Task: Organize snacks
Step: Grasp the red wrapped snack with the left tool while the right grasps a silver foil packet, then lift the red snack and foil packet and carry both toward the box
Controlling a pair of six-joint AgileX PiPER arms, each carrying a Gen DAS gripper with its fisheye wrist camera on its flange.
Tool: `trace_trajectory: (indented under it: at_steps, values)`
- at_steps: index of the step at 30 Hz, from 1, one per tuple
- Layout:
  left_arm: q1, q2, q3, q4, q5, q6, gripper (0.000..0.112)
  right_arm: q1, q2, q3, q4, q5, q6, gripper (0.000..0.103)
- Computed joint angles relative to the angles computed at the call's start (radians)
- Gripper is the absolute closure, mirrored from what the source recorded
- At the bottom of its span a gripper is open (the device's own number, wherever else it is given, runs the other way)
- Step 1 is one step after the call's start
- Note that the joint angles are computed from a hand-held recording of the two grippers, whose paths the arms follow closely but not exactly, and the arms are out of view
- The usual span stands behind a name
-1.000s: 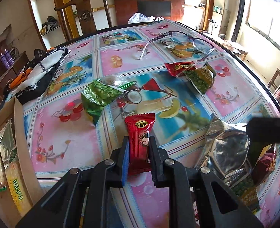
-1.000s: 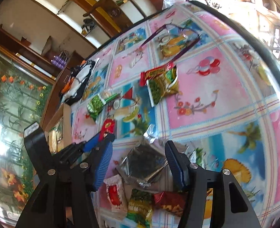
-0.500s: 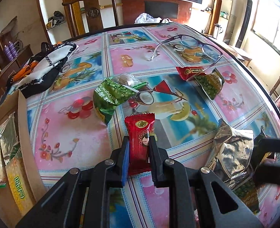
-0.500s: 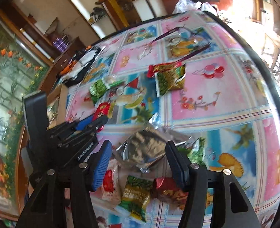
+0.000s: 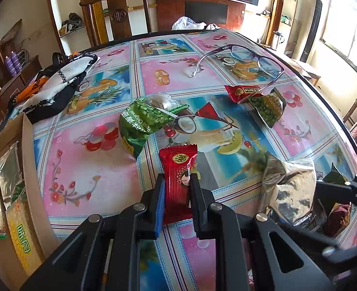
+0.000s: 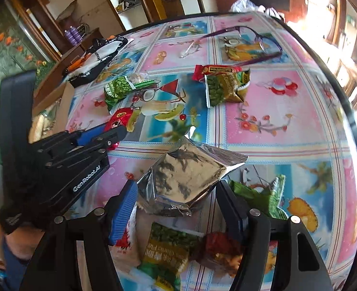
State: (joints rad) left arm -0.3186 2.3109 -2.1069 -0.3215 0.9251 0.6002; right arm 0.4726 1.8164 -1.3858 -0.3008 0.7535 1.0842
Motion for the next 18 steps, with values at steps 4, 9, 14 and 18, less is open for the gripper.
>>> trace_trajectory:
  at_steps: [4,9,14,18]
  values:
    - [-0.002,-0.005,0.011,0.005,-0.008,0.000,0.094,0.060,0.098,-0.102,-0.110,0.104,-0.001,0.032]
    - [-0.004,-0.010,0.024,0.005,-0.020,0.003,0.094,0.062,0.091,-0.083,-0.154,0.084,0.030,0.032]
    - [-0.004,-0.015,0.035,0.002,-0.029,0.000,0.094,0.045,0.084,-0.059,-0.164,0.031,0.078,0.028]
    - [-0.003,-0.014,0.033,0.002,-0.032,0.000,0.094,0.058,0.082,-0.042,-0.217,0.016,0.125,0.034]
